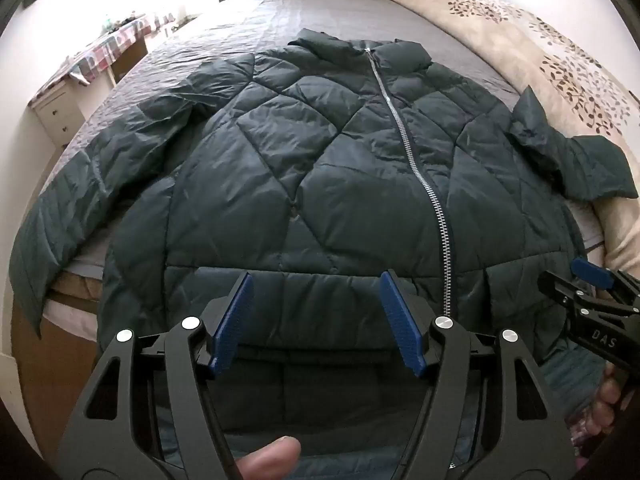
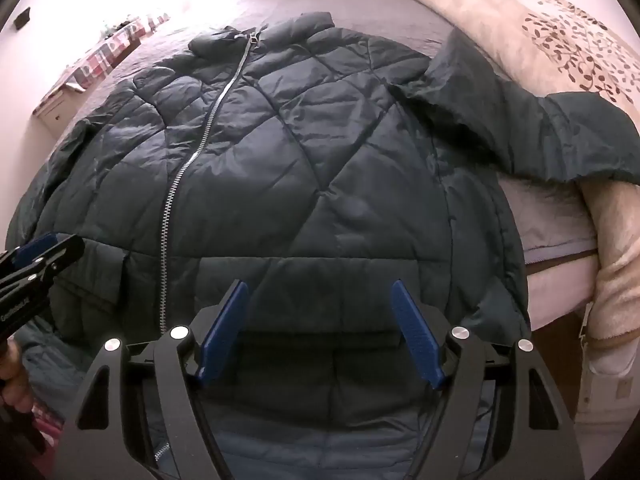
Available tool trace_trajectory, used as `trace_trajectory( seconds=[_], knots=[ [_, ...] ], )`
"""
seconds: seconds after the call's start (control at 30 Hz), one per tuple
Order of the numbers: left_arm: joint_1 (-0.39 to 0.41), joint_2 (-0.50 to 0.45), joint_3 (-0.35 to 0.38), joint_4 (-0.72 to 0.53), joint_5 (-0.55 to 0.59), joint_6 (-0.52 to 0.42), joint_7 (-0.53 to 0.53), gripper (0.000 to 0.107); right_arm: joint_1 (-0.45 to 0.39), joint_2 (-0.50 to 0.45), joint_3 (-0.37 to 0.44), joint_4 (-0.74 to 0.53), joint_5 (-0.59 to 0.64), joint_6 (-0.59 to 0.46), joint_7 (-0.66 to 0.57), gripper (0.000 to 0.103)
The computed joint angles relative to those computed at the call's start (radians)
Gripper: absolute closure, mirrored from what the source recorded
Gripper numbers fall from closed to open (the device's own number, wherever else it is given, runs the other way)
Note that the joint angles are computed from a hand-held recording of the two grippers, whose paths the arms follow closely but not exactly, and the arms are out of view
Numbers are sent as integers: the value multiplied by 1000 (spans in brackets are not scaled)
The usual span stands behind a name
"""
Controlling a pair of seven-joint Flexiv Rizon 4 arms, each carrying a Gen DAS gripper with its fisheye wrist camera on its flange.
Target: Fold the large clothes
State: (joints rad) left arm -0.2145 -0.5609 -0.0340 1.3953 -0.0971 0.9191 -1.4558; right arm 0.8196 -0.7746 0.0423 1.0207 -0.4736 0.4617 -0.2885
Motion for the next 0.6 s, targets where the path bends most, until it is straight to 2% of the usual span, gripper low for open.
trace_trajectory(
  seconds=[0.6],
  knots=[
    [0,0,0,-1,2,-5,-2,41,-4,2,2,7,5,3,-2,30]
  ],
)
